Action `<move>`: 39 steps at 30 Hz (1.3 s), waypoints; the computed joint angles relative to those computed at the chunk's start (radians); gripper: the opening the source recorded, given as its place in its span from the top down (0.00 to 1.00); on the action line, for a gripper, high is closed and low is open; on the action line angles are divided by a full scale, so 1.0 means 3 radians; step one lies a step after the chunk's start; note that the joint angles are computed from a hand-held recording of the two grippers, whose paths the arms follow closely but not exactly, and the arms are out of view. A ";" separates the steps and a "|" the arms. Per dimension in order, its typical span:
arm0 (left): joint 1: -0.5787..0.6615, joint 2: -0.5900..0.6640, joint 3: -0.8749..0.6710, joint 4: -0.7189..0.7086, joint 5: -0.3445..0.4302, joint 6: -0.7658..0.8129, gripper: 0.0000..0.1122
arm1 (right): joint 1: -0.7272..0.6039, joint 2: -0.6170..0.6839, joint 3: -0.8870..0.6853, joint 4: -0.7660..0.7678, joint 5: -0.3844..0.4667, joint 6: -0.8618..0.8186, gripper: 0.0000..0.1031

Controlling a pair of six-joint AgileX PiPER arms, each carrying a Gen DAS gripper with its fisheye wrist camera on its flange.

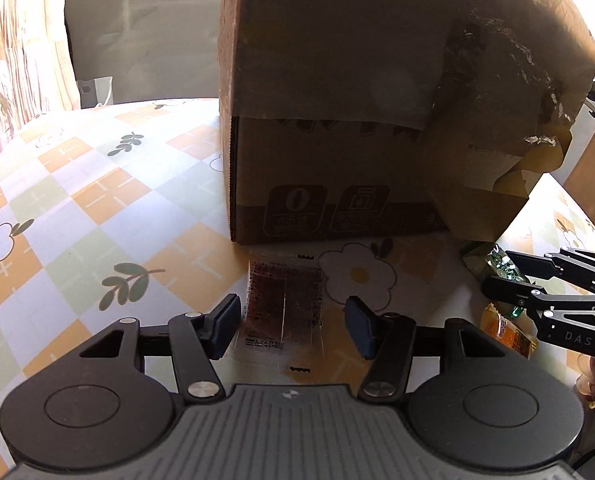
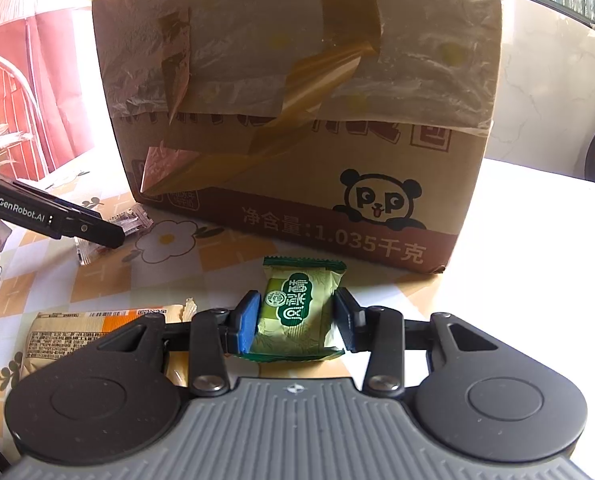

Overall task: Organize snacks
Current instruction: 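Close the left tool on the clear meat packet, then carry both packets over the box and open both tools to release them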

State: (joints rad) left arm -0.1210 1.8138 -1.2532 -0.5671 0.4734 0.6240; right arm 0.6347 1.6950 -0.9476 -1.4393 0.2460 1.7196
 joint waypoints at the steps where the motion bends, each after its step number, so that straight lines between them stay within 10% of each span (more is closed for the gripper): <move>1: -0.0026 -0.0005 0.0012 0.0073 -0.0032 -0.0021 0.46 | 0.0002 0.0000 0.0000 0.0002 0.0003 -0.0002 0.58; 11: -0.0343 0.0005 0.0088 0.1238 -0.0454 -0.1128 0.47 | -0.0002 -0.0003 0.0003 -0.0003 -0.0002 0.0000 0.58; 14: -0.0334 -0.0036 0.0109 0.1293 -0.0440 -0.1241 0.62 | -0.0001 -0.0004 0.0004 -0.0006 -0.0001 0.0005 0.58; 27: -0.0093 -0.0762 0.0792 0.0063 -0.0645 -0.0442 0.64 | 0.0044 0.0002 -0.0058 0.0386 0.0069 -0.0437 0.59; 32: -0.0107 -0.1047 0.0983 -0.0012 -0.0735 -0.0380 0.64 | 0.0015 -0.0126 -0.0056 0.1231 0.0032 -0.1269 0.60; 39: -0.0294 -0.1196 0.0978 0.0133 -0.0987 -0.0441 0.64 | 0.0038 -0.0683 0.0254 0.1134 0.0021 -0.1141 0.60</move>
State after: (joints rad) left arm -0.2093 1.4550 -0.9597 -0.5272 0.1773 0.4916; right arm 0.6460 1.4901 -0.8715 -1.0991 0.2524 1.3772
